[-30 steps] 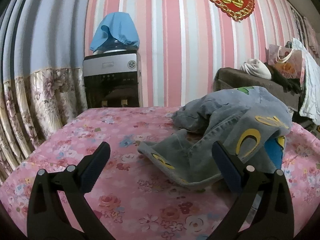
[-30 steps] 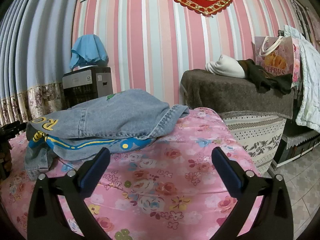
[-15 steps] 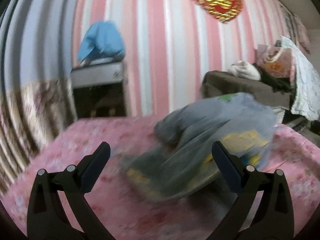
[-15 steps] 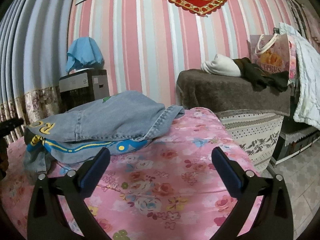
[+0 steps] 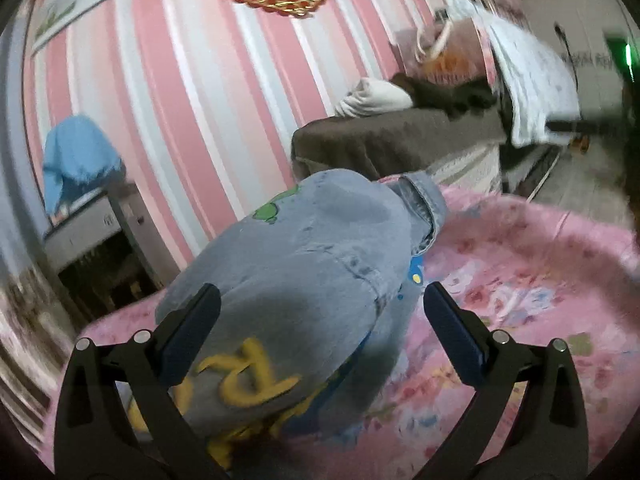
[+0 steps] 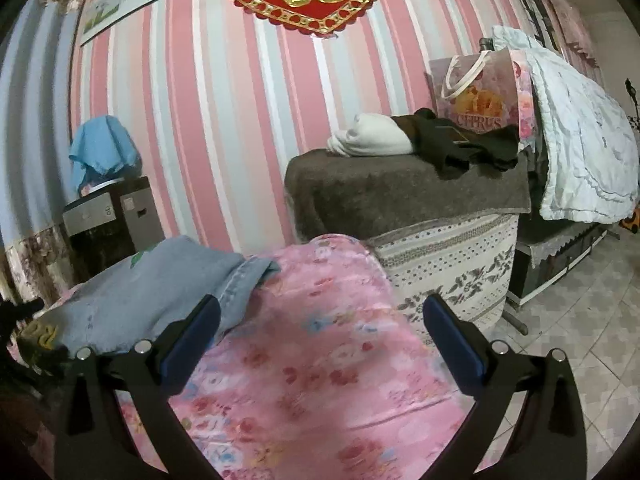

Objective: Fold large clothes
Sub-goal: 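Grasp the denim jacket with the left tool while the right tool grasps another edge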

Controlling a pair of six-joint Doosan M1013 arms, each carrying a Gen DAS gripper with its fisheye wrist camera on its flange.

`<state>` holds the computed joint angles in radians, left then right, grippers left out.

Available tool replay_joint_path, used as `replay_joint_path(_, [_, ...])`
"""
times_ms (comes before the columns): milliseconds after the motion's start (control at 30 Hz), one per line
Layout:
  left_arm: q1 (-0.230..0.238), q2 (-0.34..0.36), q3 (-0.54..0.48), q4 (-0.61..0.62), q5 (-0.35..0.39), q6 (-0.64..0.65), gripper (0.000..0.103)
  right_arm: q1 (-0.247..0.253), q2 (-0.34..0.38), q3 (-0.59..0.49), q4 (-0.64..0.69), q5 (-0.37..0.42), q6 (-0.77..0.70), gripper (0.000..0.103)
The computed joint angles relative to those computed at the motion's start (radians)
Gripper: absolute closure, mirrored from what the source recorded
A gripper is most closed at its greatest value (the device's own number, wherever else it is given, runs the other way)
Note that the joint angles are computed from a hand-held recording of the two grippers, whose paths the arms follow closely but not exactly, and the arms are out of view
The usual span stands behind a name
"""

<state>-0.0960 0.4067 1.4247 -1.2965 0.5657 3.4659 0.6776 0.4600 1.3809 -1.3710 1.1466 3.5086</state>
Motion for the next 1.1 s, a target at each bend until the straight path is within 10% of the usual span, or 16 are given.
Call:
replay_joint_path(167, [-0.040,0.040,-0.050,0.160,-0.130,-0.144,0.003,-0.014,-0.001,-0.007,0.010,-0.030,-0.019,0.002])
replay_joint_path(300, [-0.023,0.101,-0.180,0.405,-0.021,-0.458,0.067,-0.027,0.021,-0.038,0.081,-0.065,-0.060,0.002])
replay_joint_path(400, [0.011,0.157,-0.316,0.433,0.115,-0.611,0.084,-0.038,0.047,-0.075,0.124,-0.098,-0.106,0.002])
replay_joint_path(867, [0.086,0.320,-0.698,0.544,0.098,-0.923,0.088,-0.116,0.247,-0.383,0.457,-0.324,-0.499,0.002])
replay_joint_path(1033, [0.114,0.376,-0.794,0.598,0.126,-1.021,0.088,-0.134,0.277,-0.429,0.368,-0.443,-0.466,0.004])
replay_joint_path(1100, [0.125,0.401,-0.840,0.620,0.148,-1.065,0.088,-0.144,0.289,-0.458,0.402,-0.510,-0.531,0.056])
